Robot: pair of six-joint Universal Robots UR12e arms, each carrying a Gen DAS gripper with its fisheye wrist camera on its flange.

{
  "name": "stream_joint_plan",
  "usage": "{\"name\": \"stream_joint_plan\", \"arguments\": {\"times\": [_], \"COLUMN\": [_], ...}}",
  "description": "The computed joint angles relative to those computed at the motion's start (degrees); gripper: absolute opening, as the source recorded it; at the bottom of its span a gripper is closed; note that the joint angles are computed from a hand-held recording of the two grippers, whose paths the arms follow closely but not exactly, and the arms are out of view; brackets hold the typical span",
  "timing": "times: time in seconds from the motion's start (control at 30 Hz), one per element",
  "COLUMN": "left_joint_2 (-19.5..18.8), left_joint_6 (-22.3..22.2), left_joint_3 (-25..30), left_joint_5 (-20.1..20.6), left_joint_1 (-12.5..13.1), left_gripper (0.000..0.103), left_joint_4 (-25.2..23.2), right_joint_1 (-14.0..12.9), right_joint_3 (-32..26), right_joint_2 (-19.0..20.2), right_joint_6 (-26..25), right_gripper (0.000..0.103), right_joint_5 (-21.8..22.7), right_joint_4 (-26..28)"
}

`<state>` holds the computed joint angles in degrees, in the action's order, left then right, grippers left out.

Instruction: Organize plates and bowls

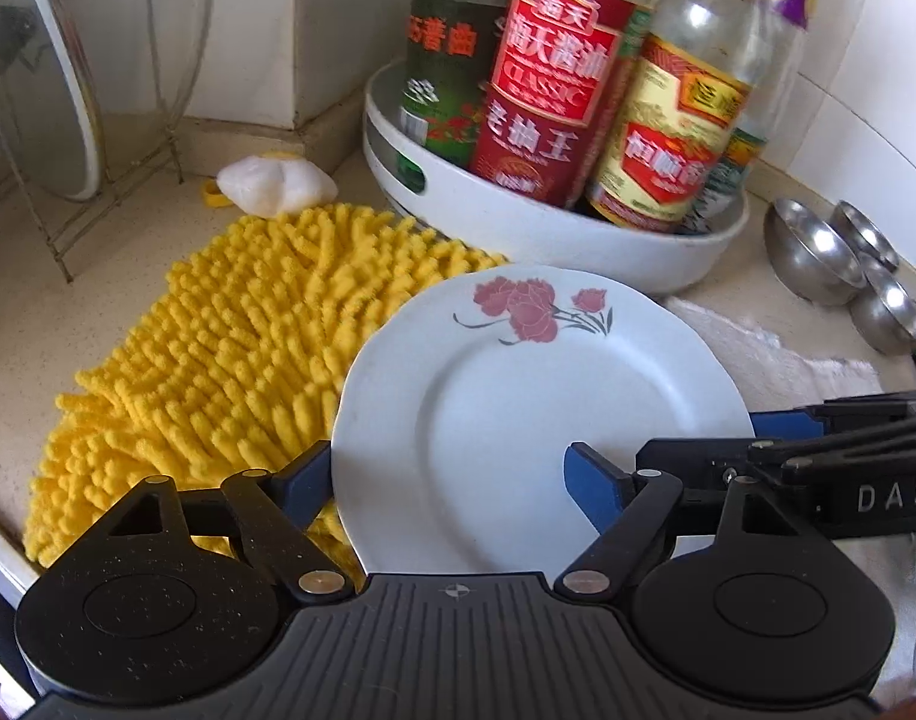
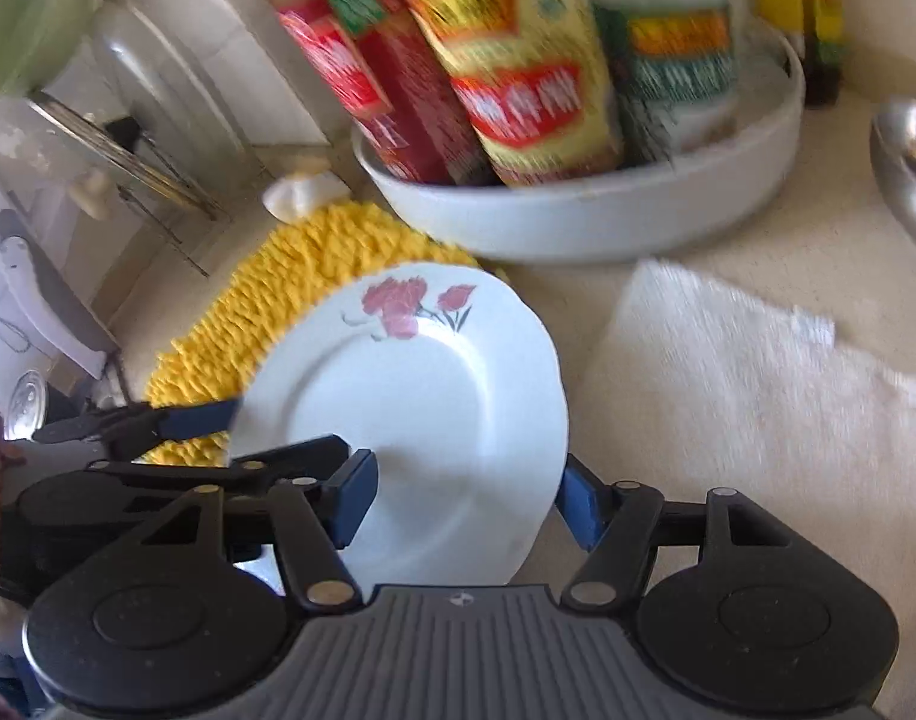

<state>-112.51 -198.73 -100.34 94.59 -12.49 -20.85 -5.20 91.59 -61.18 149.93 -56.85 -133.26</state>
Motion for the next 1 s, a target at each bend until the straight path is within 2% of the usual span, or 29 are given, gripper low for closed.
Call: {"name": "stream_joint_plan", "arguments": {"times": [0.1,0.2,0.3,0.4,0.47,0.53,0.6,0.8,1.0], "left_joint_2": [-0.1,-0.2,-0.7,-0.9,-0.9,-0.7,-0.7,-0.4,0.0], "left_joint_6": [1.9,1.4,1.4,0.9,0.5,0.9,2.1,1.0,0.3], "left_joint_3": [-0.3,-0.2,-0.2,-0.5,-0.5,-0.8,-0.7,0.0,0.8], "left_joint_5": [0.4,1.1,3.4,3.1,2.5,1.0,1.6,3.5,5.5], "left_joint_1": [-0.2,-0.1,-0.5,-0.3,-0.2,0.0,-0.6,-1.5,-2.8], "left_gripper": [0.087,0.093,0.101,0.103,0.102,0.092,0.087,0.086,0.086], "left_joint_4": [0.1,-0.5,0.3,1.5,1.5,2.3,2.7,1.4,0.6], "right_joint_1": [0.2,-0.1,-0.1,-0.1,0.0,-0.2,-0.3,-1.5,-3.1], "right_joint_3": [0.8,1.9,2.4,2.7,2.8,3.0,3.1,3.6,4.3], "right_joint_2": [-0.3,-0.3,-0.4,-0.5,-0.8,-1.1,-1.2,-1.8,-2.9], "right_joint_6": [-0.4,-0.3,0.6,1.9,1.7,2.0,2.1,2.3,3.2], "right_gripper": [0.070,0.076,0.077,0.076,0.073,0.072,0.072,0.072,0.072], "right_joint_5": [-0.6,0.9,1.0,0.9,0.5,1.1,1.3,3.6,5.9], "right_joint_4": [-2.1,-4.2,-5.6,-6.1,-6.1,-6.2,-6.1,-5.0,-6.5]}}
